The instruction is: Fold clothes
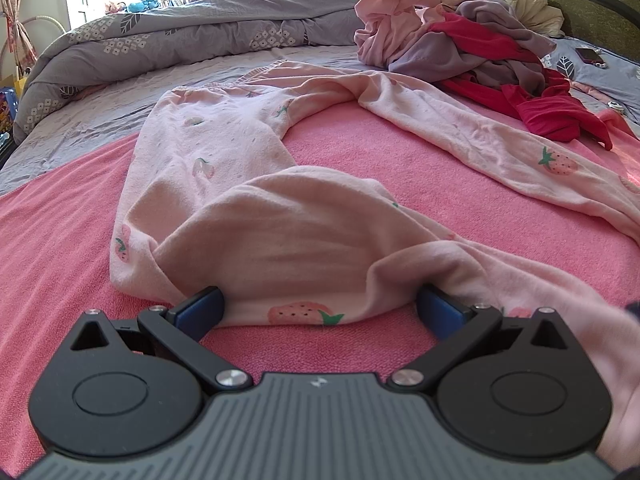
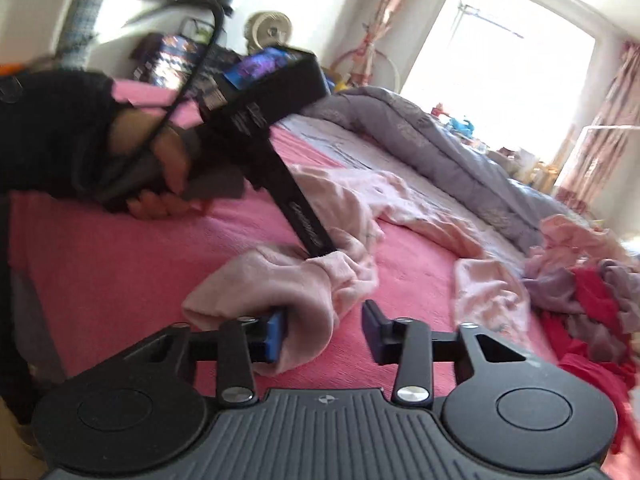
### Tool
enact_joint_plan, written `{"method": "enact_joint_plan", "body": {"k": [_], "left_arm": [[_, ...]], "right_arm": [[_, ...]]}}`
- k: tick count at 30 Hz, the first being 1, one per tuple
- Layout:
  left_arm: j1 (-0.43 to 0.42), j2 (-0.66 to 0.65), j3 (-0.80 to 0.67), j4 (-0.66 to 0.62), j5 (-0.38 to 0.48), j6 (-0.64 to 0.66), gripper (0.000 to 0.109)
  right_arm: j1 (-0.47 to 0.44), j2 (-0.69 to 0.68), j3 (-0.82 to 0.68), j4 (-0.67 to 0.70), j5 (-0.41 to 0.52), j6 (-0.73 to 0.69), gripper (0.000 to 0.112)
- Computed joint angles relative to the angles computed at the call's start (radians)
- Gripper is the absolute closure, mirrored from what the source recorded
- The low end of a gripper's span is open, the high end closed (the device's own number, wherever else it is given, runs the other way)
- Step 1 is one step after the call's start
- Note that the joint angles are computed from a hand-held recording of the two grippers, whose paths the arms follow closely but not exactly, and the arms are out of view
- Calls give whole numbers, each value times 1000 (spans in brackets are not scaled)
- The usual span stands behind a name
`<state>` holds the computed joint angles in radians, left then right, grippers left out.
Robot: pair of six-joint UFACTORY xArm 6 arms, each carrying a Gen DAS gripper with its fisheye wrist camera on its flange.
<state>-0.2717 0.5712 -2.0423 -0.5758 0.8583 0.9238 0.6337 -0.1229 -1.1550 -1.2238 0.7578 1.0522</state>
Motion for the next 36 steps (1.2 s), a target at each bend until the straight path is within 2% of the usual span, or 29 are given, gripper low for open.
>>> {"method": "enact_joint_plan", "body": {"k": [4, 6, 7, 10, 12, 16, 18, 22, 24, 29, 30, 31, 33, 36], "left_arm": [[0, 1, 1, -4, -3, 3, 6], [-1, -1, 4, -4, -5, 3, 6], [-1, -1, 4, -4, -5, 3, 6], [-1, -3, 6, -1, -6, 1, 6], [-1, -3, 6, -1, -5, 0, 6], [-1, -3, 6, -2, -6, 1, 6], [-1, -6, 11, -4, -9, 2, 6], [-1, -8, 14, -2, -10, 1, 6], [-1, -7, 12, -1, -8, 0, 6], [0, -8, 14, -2, -10, 0, 6], [0, -10, 17, -3, -13, -1, 6], [0, -14, 23, -3, -17, -1, 6], [3, -33, 39, 17, -18, -26, 6], [22, -73, 56, 46, 4, -66, 6]], "right_arm": [[43, -6, 3, -93, 242, 165, 74], [26, -23, 17, -63, 236, 184, 74], [15, -33, 29, -47, 199, 185, 74], [29, -14, 20, -40, 202, 142, 77], [54, -1, 8, -66, 279, 162, 78], [73, -37, 26, -67, 443, 249, 74], [91, -58, 52, -96, 482, 242, 74], [80, -98, 97, -105, 357, 203, 70], [80, -73, 77, -103, 334, 161, 70], [20, -23, 34, -98, 195, 116, 71], [4, -13, 23, -83, 167, 107, 85], [-11, -8, 15, -55, 137, 95, 105], [-28, -17, 12, 2, 80, 80, 105], [-13, -73, 41, 94, 3, -17, 105]]}}
